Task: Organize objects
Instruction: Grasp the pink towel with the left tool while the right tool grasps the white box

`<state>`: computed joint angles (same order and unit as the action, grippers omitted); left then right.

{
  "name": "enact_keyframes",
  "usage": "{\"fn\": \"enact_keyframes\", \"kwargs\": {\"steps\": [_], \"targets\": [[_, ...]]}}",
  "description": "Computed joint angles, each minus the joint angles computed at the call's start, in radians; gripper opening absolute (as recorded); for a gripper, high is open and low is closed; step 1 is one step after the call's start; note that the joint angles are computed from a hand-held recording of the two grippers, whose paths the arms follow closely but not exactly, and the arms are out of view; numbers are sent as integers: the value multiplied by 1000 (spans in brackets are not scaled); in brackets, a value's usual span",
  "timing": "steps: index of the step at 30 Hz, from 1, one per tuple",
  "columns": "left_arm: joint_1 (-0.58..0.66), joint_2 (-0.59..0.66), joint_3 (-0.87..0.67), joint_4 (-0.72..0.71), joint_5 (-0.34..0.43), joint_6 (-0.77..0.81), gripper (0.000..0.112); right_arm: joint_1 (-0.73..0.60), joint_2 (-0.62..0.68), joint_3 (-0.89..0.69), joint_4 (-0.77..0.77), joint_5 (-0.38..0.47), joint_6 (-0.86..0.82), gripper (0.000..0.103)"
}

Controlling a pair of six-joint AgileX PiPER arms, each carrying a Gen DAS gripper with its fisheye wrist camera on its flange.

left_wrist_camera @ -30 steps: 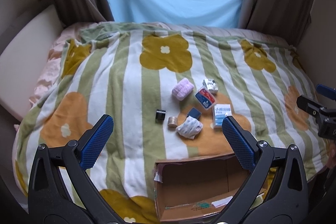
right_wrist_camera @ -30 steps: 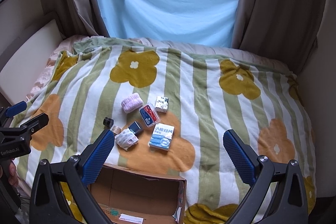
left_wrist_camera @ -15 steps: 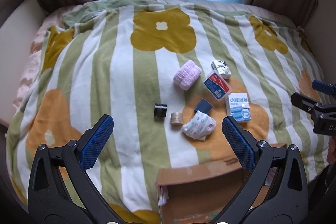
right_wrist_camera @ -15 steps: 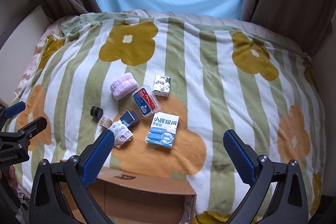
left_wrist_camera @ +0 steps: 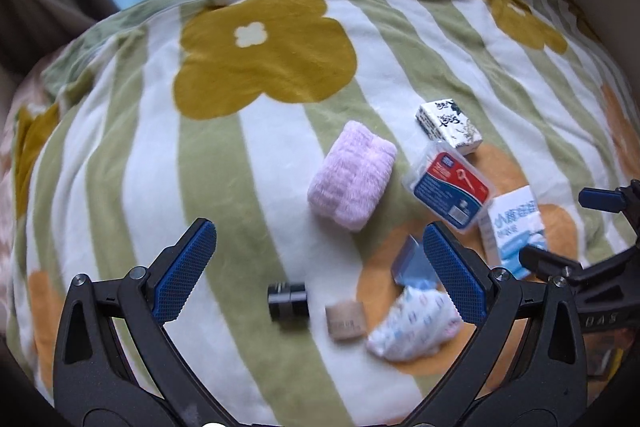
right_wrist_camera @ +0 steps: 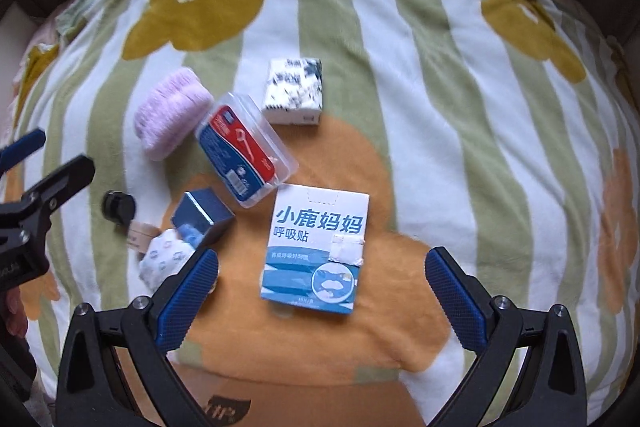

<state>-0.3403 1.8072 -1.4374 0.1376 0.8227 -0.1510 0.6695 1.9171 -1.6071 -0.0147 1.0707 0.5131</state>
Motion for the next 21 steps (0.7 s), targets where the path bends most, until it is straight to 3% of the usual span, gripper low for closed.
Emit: {"fn": "enact_keyframes", "kwargs": {"steps": [9, 12, 15, 17, 21], "targets": [[5, 230, -135, -1, -69, 98, 99, -13, 107, -20, 28, -9, -66, 102], [7, 254, -147, -7, -74, 123, 94, -3, 114, -16, 18, -2, -83, 94], [19, 265, -154, -67, -81, 198, 73, 11, 112, -11, 9, 4, -93, 83], [20, 272, -162, -105, -72, 243, 59, 20, 115, -13, 2, 24, -95, 68], [2, 266, -150, -99, -82, 259, 48, 41, 85, 32, -26, 23, -72, 63]]}}
